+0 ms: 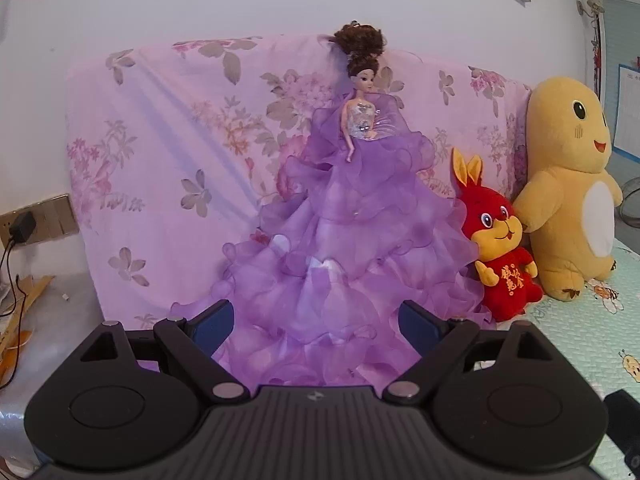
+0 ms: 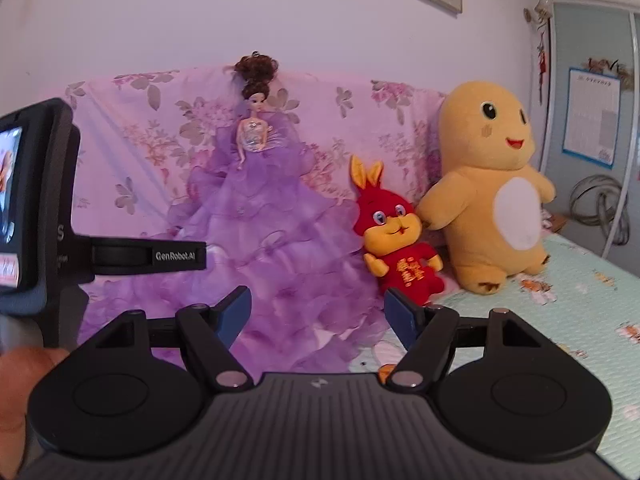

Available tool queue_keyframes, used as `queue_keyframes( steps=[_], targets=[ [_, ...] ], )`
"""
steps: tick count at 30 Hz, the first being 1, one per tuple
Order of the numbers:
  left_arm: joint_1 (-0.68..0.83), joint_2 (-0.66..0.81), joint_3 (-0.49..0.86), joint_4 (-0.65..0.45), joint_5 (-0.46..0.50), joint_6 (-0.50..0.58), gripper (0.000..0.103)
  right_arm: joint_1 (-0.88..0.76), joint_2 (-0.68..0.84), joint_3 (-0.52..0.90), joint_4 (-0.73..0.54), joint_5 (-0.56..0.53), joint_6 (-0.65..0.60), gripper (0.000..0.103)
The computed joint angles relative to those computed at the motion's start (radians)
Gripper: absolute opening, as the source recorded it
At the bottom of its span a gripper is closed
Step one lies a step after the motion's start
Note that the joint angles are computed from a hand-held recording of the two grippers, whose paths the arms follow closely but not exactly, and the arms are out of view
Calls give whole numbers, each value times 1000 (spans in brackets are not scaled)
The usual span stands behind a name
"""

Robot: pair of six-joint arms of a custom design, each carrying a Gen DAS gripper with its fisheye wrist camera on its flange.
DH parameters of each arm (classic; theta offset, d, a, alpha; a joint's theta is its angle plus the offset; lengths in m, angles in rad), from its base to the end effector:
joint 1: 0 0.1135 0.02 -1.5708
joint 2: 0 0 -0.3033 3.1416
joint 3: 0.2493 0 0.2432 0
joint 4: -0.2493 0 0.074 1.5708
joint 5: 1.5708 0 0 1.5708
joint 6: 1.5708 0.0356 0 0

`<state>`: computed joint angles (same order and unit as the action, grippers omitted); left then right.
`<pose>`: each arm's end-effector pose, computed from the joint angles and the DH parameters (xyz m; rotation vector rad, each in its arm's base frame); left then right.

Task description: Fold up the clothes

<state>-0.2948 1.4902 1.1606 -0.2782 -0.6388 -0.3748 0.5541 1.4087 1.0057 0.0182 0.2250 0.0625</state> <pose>0.3145 -0.0733 0.3377 -0.4315 2.0134 0.2854 0.2696 0.1575 0.3348 -0.3295 1.9220 0.1883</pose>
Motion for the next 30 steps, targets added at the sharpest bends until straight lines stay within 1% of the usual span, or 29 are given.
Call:
queue_keyframes(
  steps=[3, 5, 8, 12, 15, 17, 22, 25, 30],
  targets=[
    [-6, 5, 30, -12, 20, 6, 88, -7, -6, 15, -19, 15, 1, 73],
    [-9, 9, 51, -24, 19, 13, 84, -11, -10, 18, -27, 26, -2, 73],
    [-10, 7, 75, -24, 10, 41, 82, -11, -14, 23, -38, 36, 0, 74],
    [-26, -26, 27, 135, -27, 153, 83, -10, -30, 12, -25, 21, 21, 74],
    [-27, -23, 43, 144, -14, 163, 83, -2, -34, 2, -11, 30, 12, 74],
    [-29, -18, 58, 128, -8, 146, 84, -2, -35, -2, -7, 31, 13, 74],
    [-35, -2, 69, 130, -21, 158, 84, -3, -24, -3, -4, 29, 18, 74],
    [-22, -5, 72, 106, -1, 132, 84, -1, -24, -13, 6, 34, 11, 74],
    [-10, -17, 55, 108, 12, 120, 84, -8, -20, -18, 11, 29, 17, 74]
  ],
)
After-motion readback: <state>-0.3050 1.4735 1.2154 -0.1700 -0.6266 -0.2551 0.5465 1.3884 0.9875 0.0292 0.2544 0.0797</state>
